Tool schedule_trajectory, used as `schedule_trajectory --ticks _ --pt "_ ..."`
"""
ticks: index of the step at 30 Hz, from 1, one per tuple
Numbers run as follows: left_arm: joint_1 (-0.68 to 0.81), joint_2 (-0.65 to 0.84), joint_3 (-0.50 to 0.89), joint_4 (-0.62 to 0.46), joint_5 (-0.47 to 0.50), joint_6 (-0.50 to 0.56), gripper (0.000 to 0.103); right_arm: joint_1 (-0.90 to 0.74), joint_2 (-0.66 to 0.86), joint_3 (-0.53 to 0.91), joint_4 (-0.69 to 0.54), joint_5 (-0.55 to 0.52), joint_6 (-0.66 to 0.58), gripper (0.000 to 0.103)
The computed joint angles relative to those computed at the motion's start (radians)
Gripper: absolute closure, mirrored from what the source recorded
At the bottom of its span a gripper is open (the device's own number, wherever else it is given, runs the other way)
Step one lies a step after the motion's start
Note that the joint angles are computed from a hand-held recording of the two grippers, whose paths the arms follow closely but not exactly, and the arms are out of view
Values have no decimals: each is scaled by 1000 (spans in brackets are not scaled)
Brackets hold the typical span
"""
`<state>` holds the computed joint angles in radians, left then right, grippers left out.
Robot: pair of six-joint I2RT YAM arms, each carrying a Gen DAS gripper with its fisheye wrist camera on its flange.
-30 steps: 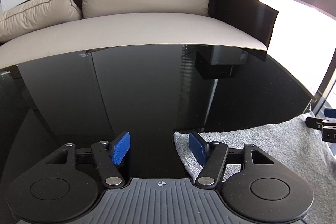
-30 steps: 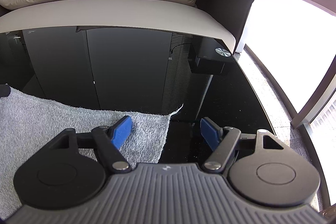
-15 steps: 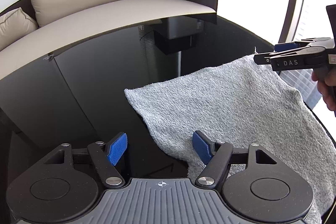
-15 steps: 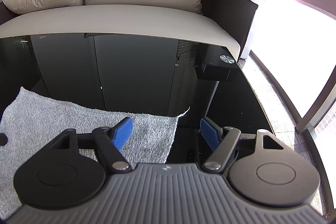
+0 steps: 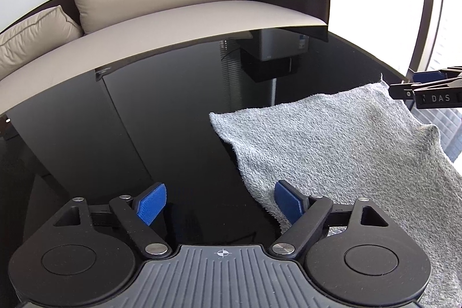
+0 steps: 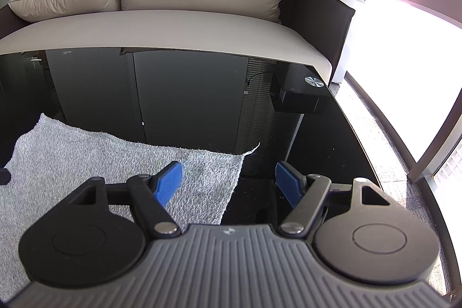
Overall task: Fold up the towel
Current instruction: 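Move both open tools across the grey towel toward one of its edges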
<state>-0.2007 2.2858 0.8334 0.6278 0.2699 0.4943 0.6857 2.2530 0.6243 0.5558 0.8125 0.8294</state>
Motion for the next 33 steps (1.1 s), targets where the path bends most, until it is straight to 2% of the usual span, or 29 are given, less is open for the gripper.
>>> schedule_trajectory --ticks 17,21,28,33 --pt "33 -85 -137 40 25 27 23 90 -15 7 -59 22 70 29" --pt "40 -63 -126 73 16 8 14 113 -9 21 -87 19 91 29" --pt "38 -33 -84 75 13 -36 14 138 3 41 -127 13 118 29" --pt "59 -43 -84 57 28 -66 15 143 4 22 -106 16 141 29"
